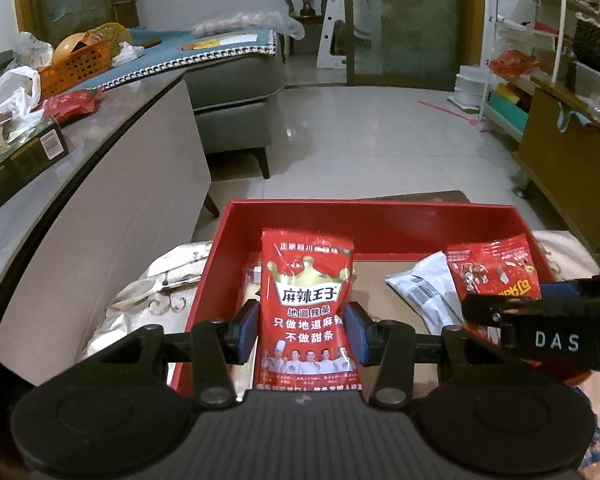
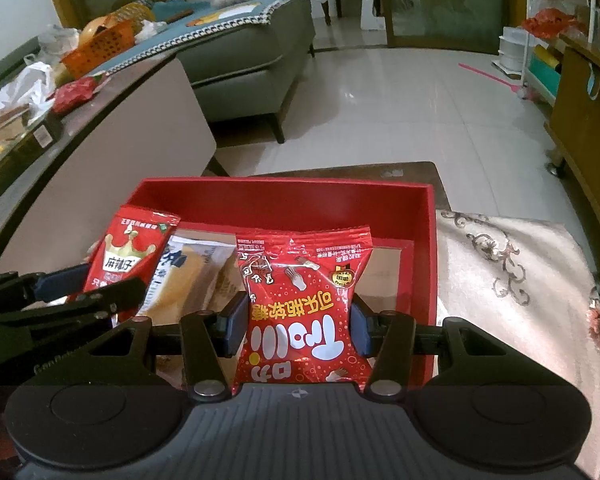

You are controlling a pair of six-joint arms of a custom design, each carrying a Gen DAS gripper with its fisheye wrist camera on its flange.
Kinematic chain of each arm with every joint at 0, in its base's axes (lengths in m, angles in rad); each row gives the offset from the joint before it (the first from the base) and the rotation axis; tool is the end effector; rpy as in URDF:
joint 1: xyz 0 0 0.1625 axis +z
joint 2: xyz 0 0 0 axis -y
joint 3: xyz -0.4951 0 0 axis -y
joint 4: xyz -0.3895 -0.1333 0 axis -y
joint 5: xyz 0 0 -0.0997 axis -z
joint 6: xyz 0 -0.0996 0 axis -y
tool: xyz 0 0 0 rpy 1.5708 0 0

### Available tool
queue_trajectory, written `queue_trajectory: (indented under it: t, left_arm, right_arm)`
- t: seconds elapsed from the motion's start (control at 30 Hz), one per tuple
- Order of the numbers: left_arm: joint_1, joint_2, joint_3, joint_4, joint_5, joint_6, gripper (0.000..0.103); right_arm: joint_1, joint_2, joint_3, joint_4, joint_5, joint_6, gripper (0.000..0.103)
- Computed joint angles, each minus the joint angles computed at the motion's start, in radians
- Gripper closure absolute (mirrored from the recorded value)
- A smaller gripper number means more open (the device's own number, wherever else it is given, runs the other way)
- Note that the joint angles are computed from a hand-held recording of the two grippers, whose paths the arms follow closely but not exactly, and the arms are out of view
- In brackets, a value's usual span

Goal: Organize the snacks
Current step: 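Lift both red bags and carry them over the red box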

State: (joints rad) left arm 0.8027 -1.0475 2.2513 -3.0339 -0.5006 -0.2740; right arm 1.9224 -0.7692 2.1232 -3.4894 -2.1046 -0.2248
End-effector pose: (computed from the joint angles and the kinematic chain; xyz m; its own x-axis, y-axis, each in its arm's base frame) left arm -0.1857 -0.5099 0.2071 -0.6645 -0.0228 -0.7470 0.5108 0.7157 -0.4763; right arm 0.2737 -0.5063 0.1074 -0.8144 -0.2167 0.5383 -0.4847 0.7640 -0.4258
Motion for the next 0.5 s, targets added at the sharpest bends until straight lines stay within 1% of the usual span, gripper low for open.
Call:
queue_trajectory:
  t: [0.27, 0.33, 0.43, 0.5]
  left_arm:
    - [0.040, 0.053, -0.036, -0.004, -0.006, 0.025, 0.063]
    - [0.045, 0.064, -0.046, -0.002, -0.004, 0.028, 0.063]
    - [0.051, 0.076, -0.055, 0.006, -0.002, 0.029, 0.063]
    - [0.054, 0.080, -0.059, 0.014, -0.002, 0.030, 0.063]
  right_arm:
    - [-0.037, 0.029, -0.018, -0.002, 0.014, 0.000, 0.044]
    - [-0.033, 0.043, -0.023, -0.030, -0.002, -0.034, 0.044]
    - [-0.033, 0.051, -0.027, -0.045, -0.001, -0.049, 0.044]
    - [-0.029, 0.066, -0.031, -0.069, -0.024, -0.084, 0.044]
